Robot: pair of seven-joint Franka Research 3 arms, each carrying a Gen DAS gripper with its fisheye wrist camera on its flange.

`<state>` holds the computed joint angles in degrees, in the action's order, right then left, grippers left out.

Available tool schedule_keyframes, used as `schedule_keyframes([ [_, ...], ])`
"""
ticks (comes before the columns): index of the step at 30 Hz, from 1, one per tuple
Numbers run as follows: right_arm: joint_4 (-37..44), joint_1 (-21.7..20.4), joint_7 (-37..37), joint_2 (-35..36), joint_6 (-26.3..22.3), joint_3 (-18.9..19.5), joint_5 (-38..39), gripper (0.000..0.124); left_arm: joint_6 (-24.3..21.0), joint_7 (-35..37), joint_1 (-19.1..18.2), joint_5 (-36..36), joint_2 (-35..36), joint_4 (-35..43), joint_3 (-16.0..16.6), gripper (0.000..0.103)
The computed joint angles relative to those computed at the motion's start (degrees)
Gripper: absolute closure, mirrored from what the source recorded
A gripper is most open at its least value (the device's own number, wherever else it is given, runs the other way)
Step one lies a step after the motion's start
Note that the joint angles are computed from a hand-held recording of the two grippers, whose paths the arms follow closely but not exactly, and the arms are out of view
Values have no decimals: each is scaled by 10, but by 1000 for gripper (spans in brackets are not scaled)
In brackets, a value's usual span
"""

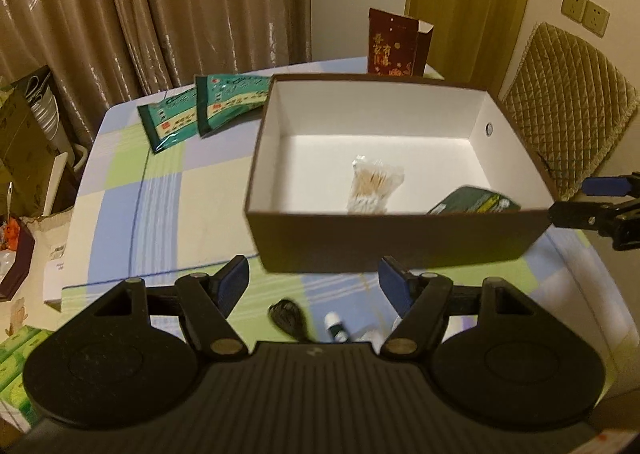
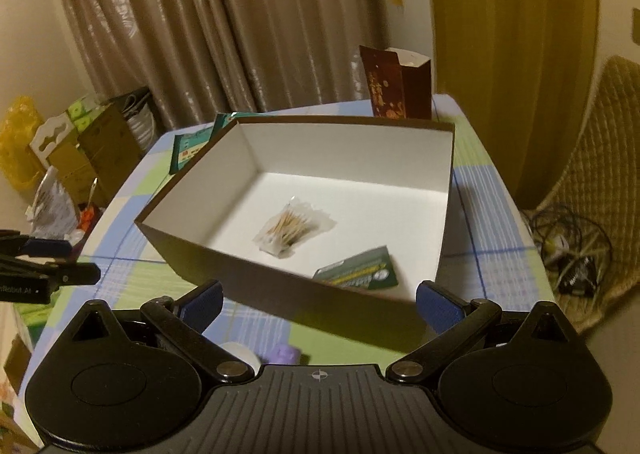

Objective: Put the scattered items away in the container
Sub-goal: 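Withdraw both tools from the box back toward the scattered items, then grasp the leopard-print claw clip with the left tool while the right tool grasps the white ladle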

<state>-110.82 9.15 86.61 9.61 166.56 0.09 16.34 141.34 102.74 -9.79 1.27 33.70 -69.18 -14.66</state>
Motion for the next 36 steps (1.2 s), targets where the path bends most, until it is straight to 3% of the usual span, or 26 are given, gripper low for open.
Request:
schedule_keyframes([
  [8, -34, 55, 190, -24, 17, -40, -171, 23, 11, 66, 30, -24, -37, -53, -13, 35],
  [19, -79, 62, 394, -60, 14, -32, -358, 24, 21, 141, 61, -81, -69, -108, -25, 35],
  [36, -99, 62, 373, -58, -26, 10, -315, 28, 15, 149, 76, -71, -103, -188, 1, 35],
])
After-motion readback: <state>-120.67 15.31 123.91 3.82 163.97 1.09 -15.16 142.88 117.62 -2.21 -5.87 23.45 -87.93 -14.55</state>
